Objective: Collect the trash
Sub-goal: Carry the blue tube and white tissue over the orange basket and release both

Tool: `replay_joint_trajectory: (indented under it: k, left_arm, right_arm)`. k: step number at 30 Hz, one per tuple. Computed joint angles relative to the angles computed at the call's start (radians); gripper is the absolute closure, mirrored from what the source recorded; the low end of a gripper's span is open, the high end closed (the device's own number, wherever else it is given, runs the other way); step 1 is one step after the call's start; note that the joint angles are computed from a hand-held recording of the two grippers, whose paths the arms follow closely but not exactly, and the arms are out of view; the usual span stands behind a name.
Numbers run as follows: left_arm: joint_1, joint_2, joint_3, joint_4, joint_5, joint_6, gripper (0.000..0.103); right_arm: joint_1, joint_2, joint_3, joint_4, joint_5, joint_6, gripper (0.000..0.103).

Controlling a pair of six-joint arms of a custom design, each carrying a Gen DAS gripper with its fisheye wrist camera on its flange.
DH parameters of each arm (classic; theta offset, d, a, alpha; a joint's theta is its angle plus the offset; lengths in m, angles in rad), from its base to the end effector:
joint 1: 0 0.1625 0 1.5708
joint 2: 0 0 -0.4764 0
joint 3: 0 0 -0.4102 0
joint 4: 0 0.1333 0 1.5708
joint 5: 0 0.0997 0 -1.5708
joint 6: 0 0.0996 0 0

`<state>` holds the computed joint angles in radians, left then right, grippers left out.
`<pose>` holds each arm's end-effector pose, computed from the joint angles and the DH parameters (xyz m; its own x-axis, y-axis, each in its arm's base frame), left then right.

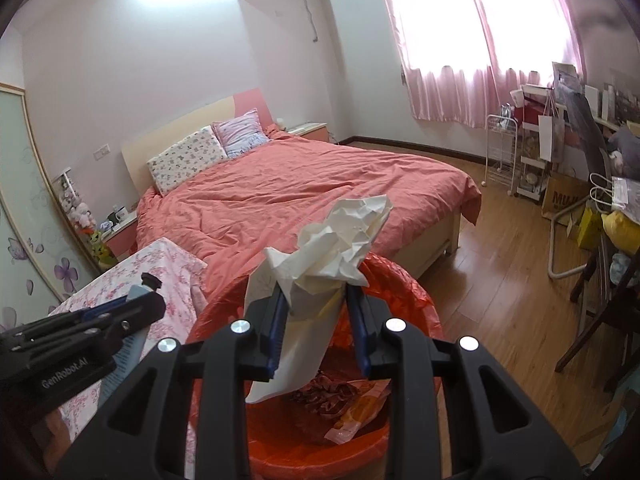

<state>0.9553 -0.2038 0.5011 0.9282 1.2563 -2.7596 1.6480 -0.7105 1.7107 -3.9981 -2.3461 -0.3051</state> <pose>-0.3262 -0.7455 0.0159 -0.5741 0.7165 -0.3963 0.8161 0.5401 -0.2056 0.1149 -0.6605 0.2165 -0.7268 0.5633 0.3929 -0.2405 0.3271 -0.9139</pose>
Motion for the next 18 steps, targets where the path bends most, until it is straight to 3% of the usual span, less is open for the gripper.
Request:
replay_joint_trajectory:
  k: [5, 7, 8, 10, 18]
  left_arm:
    - [0.004, 0.092, -0.151, 0.1, -0.022, -0.032, 0.075]
    - [0.008, 0.122, -0.204, 0.139, -0.03, -0.046, 0.072]
    - [0.008, 0.124, -0.207, 0.142, -0.036, -0.05, 0.064]
    - [0.009, 0.113, -0.186, 0.125, -0.059, -0.056, 0.054]
    - [0.02, 0.018, -0.031, 0.013, -0.145, -0.056, 0.041]
  right_arm:
    - [-0.021, -0.006, -0.008, 0.052, 0.021, 0.04, 0.064]
    - [-0.03, -0.009, -0.007, 0.074, 0.026, 0.062, 0.06]
    - [-0.035, -0.01, -0.007, 0.086, 0.031, 0.074, 0.058]
    - [-0.042, -0.013, -0.002, 0.109, 0.039, 0.099, 0.056]
    - [-0.044, -0.004, 0.0, 0.12, 0.031, 0.096, 0.027]
